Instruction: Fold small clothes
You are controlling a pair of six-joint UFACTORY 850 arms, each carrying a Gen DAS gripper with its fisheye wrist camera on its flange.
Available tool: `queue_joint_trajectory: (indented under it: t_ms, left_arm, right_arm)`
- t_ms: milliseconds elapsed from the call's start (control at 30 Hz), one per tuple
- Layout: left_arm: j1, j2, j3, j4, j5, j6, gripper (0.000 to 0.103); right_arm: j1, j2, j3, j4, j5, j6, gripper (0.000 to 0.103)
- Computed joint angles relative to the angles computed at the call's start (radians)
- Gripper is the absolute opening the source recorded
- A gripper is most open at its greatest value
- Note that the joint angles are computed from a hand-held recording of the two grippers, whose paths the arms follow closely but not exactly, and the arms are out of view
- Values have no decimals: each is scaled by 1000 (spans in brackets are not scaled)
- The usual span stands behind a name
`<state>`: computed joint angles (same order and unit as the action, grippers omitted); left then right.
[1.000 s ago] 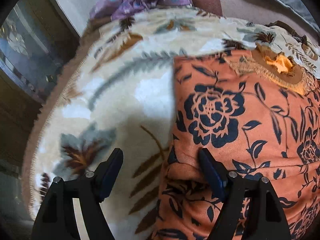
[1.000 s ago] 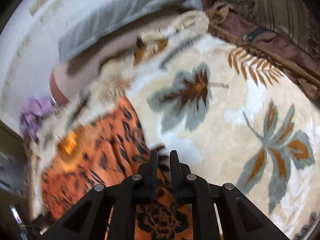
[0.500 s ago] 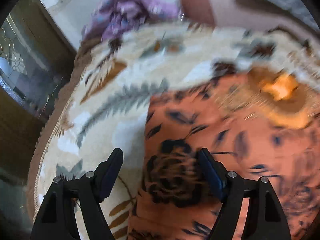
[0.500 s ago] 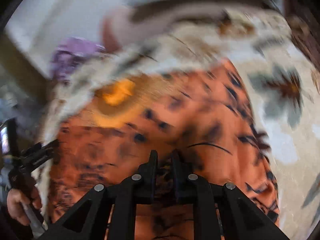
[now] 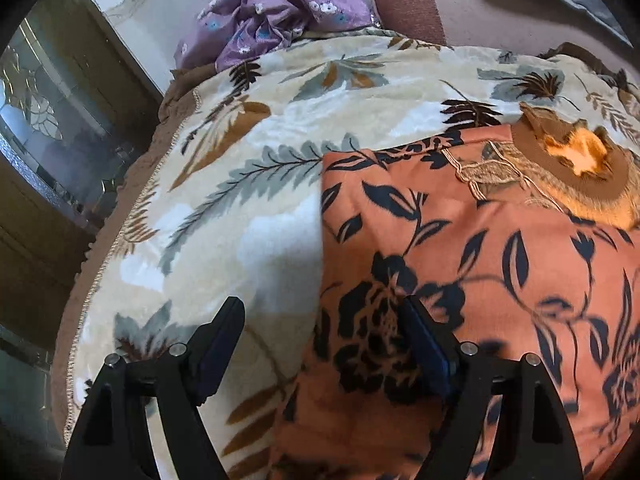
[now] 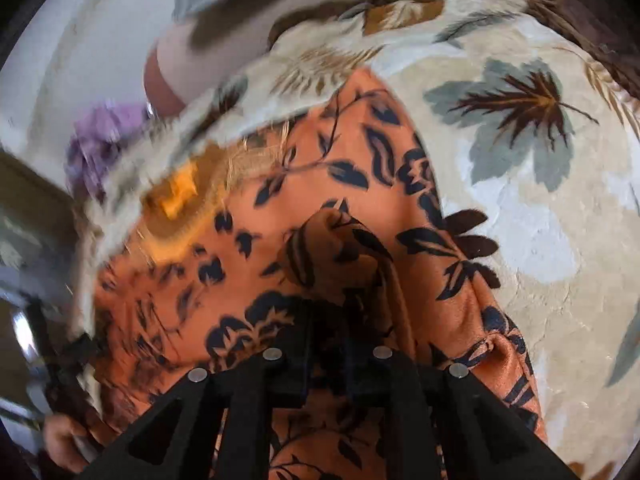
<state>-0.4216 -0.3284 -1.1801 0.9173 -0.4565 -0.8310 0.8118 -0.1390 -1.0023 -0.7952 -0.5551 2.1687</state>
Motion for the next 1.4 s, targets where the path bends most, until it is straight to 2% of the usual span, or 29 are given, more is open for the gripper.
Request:
queue_joint_trajectory:
  t_ms: [67,100,133,200,300,367,433,500,533,633,700,733,833,900,933,1100,1200,1300,1400]
  left_arm:
    - [-1,31,39,89,4,-67,81]
    - [4,43,55,92,8,-63,81]
    - [12,47,64,53,14,-24,81]
    - [30,56,69,-51,24,66,81]
    - [65,117,103,-229,53,243,81]
    - [98,163,143,-381,91,418,81]
    - [146,224,196,-541,109,613,81]
    - [194,277,243,-701,124,791,81]
    - [225,310,273,-796,126,896,81]
    - [305,378,336,-1071,103,1210,81]
    - [363,421,379,-1244,56,1414,81]
    - [387,436,396,-1318,33,1501,81]
    - [466,481,450,-1519,-53,1722,78]
    - [503,492,468,-1589,-129,1798,58]
    - [511,498,478,-1595,-153,1810,56]
    - [511,534,535,-1550,-206,1792,56]
    - [515,520,544,-1510,-245,1743,63]
    - [530,503,544,-1524,-265,1748,64]
    - [537,492,543,-1552,-282,1780,64]
  right_arm:
    - [47,13,-18,-75,-115,46,15]
    - [53,10,-18,-69,-136,38,15]
    - [42,6,-11,-21,-114,0,16]
    - [22,0,34,17,-3,-7,19]
    - [44,56,63,-37,-3,71,18]
    - [73,100,98,-143,0,205,18]
    - [110,135,123,-215,-46,303,30]
    - [154,164,146,-248,-100,356,81]
    - [191,176,160,-293,-146,427,83]
    - [272,213,198,-334,-203,543,83]
    - [336,231,214,-345,-251,615,83]
    - [373,275,243,-330,-284,626,83]
    - [471,325,256,-281,-369,651,83]
    - [518,329,253,-259,-397,667,83]
    - [543,329,251,-249,-412,679,83]
    - [633,320,240,-209,-428,759,83]
    - [651,320,240,-159,-387,783,83]
    - [661,316,242,-118,-345,802,83]
    - [648,302,236,-41,-325,747,83]
